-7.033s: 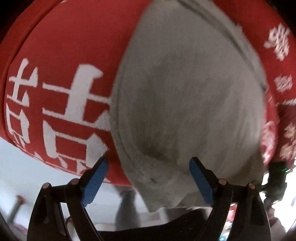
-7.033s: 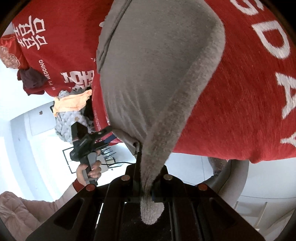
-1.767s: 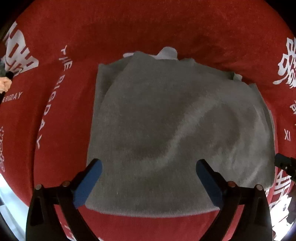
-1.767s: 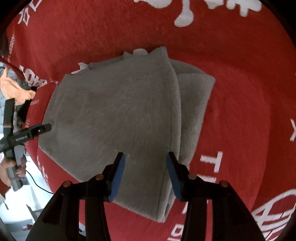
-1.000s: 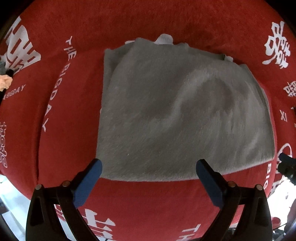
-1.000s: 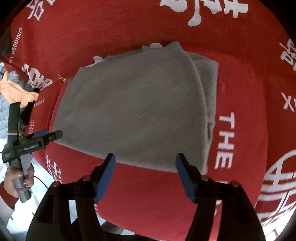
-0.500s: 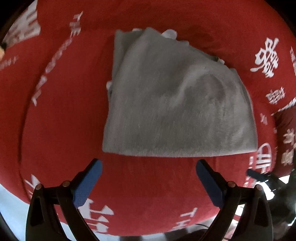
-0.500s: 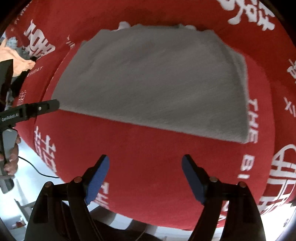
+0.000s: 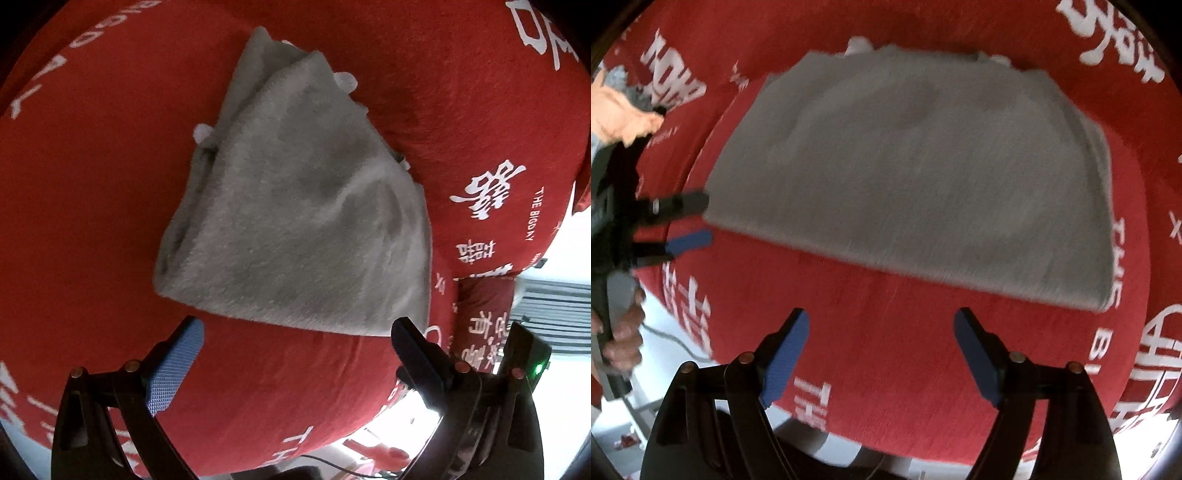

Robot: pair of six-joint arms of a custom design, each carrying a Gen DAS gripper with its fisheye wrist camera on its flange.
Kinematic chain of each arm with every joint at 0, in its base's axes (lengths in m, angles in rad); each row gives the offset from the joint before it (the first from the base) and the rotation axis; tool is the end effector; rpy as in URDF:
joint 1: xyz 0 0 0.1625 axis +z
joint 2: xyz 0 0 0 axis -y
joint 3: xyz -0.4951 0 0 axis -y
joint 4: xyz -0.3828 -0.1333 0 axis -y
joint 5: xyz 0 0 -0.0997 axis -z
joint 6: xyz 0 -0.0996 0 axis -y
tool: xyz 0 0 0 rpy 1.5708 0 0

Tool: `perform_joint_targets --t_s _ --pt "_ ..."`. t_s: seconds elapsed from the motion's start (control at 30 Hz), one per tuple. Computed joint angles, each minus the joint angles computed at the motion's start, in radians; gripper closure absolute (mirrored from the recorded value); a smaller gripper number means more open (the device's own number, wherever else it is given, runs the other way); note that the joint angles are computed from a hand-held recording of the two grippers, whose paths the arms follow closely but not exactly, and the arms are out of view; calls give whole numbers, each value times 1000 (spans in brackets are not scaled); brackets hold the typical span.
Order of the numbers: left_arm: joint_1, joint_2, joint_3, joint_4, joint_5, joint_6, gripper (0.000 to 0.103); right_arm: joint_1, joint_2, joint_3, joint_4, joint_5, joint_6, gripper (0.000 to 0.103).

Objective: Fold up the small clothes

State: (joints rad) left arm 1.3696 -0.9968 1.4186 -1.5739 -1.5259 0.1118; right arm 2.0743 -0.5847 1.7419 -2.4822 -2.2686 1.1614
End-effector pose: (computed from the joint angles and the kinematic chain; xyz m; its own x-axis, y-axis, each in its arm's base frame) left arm 0.0014 -0.6828 0.2901 -0.9487 0.3160 0.0046 0.2902 0.8653 0.4086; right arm 0.3718 -0.5314 -0.0130 -0.6665 0.5777 0.4713 0.3602 0.8030 -0.4749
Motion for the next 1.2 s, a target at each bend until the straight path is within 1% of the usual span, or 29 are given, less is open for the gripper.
perform_joint_targets --t_s 0.1,0.17,0.23,0.27,0.33,0.4,0.53,0.57,0.6,0.63,0.67,0.7,0.73,0.87,0.93,1.0,1.03,1.07,1.13,1.2 --pt "3 -1 30 -40 -20 1 1 -16 -1 0 -7 -50 0 20" --pt "7 -1 50 -67 -46 -3 1 -41 0 30 -126 -30 -37 20" --pt "8 -3 70 -98 -61 -6 1 -74 8 78 -304 19 -90 20" --pt "7 -6 84 -121 -67 -6 1 -87 13 93 -350 41 -97 20" --pt "3 -11 106 -161 -66 -5 1 -112 26 119 -406 81 -83 20" --pt "-3 -15 124 -193 -64 -8 1 -109 40 140 -487 62 -108 20" --pt "-9 -18 151 -242 -85 -37 1 -107 45 155 -534 65 -151 20" --pt "-12 -20 155 -244 -102 -46 1 -108 45 160 -549 68 -158 20" --pt "-16 -24 162 -253 -138 -44 1 -109 44 166 -563 72 -161 20" --pt "-24 -33 176 -274 -169 -24 1 -111 43 174 -583 77 -165 20" --pt "-33 -38 191 -295 -185 3 1 -112 42 182 -601 80 -168 20" --pt "-45 -42 211 -325 -181 30 1 -114 42 188 -618 84 -172 20" --pt "-57 -41 229 -351 -154 41 1 -114 43 192 -630 86 -178 20" --pt "-58 -13 252 -400 -80 -27 2 -115 41 199 -646 95 -197 20" --pt "-56 -14 259 -422 -79 -43 2 -117 41 208 -674 103 -208 20" --pt "-61 -17 258 -426 -61 -64 2 -120 42 218 -704 111 -219 20" --pt "-61 -18 257 -432 -57 -80 3 -122 43 221 -716 115 -223 20" --pt "-61 -15 254 -439 -56 -107 7 -122 43 224 -725 117 -224 20" --pt "-57 -10 250 -446 -69 -141 8 -122 43 231 -741 121 -221 20" --pt "-72 -14 259 -468 -81 -128 8 -125 42 241 -763 129 -224 20"
